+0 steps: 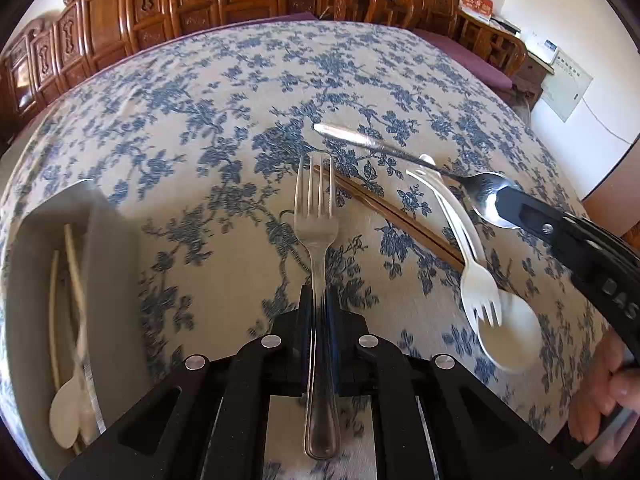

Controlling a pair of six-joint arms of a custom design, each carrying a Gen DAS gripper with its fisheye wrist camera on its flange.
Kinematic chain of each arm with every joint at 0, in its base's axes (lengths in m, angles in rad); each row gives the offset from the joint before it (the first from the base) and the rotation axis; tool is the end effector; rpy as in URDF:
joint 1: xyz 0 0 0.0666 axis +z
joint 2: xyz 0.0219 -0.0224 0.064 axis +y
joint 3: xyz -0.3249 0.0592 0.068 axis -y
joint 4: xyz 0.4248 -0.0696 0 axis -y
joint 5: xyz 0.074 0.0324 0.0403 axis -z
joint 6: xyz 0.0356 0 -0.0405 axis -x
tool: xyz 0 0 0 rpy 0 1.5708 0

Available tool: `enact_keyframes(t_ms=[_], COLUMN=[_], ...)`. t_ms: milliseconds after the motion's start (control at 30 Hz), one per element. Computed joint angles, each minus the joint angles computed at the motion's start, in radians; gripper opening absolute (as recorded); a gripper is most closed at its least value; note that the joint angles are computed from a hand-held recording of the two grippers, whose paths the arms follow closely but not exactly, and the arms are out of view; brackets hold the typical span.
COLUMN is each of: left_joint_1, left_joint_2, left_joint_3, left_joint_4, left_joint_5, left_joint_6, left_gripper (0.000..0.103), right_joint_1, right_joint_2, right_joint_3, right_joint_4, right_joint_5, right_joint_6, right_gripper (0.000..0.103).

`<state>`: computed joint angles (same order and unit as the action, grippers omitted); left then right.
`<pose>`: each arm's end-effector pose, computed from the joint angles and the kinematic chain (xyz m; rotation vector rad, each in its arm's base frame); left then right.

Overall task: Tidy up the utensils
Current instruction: 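Lower the metal fork into the tray with the left tool while the right tool carries the spoon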

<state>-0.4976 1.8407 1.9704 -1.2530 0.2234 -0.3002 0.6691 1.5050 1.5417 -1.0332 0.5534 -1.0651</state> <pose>0.5603 -0.3138 0.3825 1.1106 2.4577 -0.3614 0.4428 0.3258 0.3872 0.6584 2.2752 0.0977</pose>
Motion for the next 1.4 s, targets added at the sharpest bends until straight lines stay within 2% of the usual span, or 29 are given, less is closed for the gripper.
enact_keyframes(t_ms=[333, 700, 1033, 1267, 1400], left_joint_1=[0.053, 0.124, 0.188, 0.230, 0.244], left_joint_2=[-0.086, -0.147, -0.170, -0.121, -0.074], left_joint_3=[-0.023, -0.010, 0.045, 0.148, 0.210], left_joint_4=[-0.015, -0.028, -0.069, -0.131, -0.167], left_joint_5=[0.010, 0.046, 0.091, 0.109, 0.108], left_joint_6=[-0.033, -0.040, -0.055, -0.072, -0.081], left_gripper=[0.006, 0.006, 0.006, 0.006, 0.006], right_joint_1=[0.035, 0.100, 0.157, 0.177, 0.173], right_joint_2=[-0.001, 0.081, 0.213, 0.313, 0.363], right_joint_3=[0.019, 0.188, 0.461, 0.668, 0.763], right_joint_4=[-0.044, -0.147, -0.291, -0.404, -0.446], right_joint_5=[0.041, 0.100, 0.143, 0.165, 0.150], right_joint_6=[-0.022, -0.004, 0.024, 0.045, 0.053], right_gripper=[0.002, 0.002, 0.002, 0.002, 0.002])
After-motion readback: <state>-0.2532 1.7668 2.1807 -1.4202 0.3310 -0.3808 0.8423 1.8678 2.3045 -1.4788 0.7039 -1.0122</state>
